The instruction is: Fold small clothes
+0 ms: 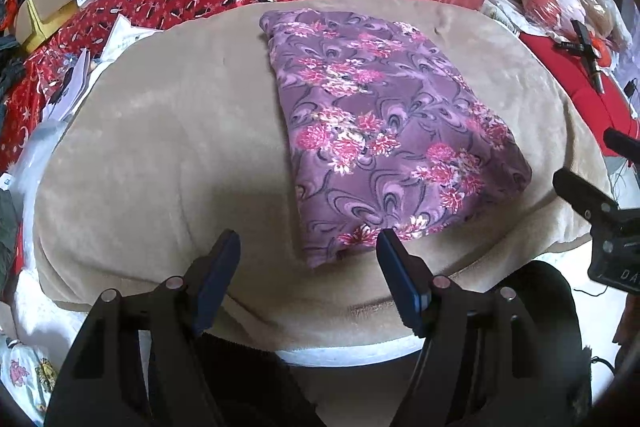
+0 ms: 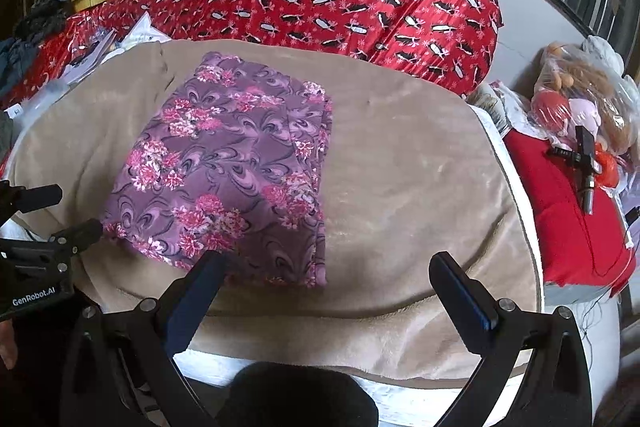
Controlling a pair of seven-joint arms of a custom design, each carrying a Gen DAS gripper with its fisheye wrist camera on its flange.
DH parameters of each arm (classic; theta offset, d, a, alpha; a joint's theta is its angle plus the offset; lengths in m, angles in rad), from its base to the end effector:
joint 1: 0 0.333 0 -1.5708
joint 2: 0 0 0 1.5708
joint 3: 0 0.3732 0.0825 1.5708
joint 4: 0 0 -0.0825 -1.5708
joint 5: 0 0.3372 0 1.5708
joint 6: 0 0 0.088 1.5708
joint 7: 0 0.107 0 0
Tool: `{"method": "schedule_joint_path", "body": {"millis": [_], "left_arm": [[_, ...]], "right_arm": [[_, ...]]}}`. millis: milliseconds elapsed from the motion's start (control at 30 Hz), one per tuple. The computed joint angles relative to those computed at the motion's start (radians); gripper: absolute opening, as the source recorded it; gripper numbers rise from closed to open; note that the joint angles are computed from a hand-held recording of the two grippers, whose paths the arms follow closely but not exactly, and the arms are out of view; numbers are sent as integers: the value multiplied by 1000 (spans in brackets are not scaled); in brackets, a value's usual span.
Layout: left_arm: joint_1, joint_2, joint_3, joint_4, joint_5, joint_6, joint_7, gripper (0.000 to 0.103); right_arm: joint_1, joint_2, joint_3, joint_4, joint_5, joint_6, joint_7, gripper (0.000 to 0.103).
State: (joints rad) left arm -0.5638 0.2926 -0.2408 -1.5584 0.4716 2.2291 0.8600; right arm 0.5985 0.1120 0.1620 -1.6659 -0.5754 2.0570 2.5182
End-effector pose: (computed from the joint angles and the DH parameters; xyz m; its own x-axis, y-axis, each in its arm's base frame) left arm 0.4806 -0.4441 0.5925 -0.2657 -0.9616 -0.0687 -0.8275 0.2641 -0.4954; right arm 0.4488 0.3785 0.6361 -0.0285 -0.9907 0.1334 -0.8393 -0.0487 -0.5415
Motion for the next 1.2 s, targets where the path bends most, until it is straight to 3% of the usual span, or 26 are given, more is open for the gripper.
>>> {"method": "schedule_joint_path", "body": {"millis": [133,500,1200], "left_arm": [[7,-7,2,-4,-8,6,-6,70],[12,-9,1,-2,-7,-8,-31,71],[-24,-22,-17,-6,11,2,-23,71]], "right_arm": [[6,4,3,3,-7,-3,-12,103],[-11,-28,1,-36,-26,105,3,103],[-27,-90,29,-96,-61,83,103,103]]}}
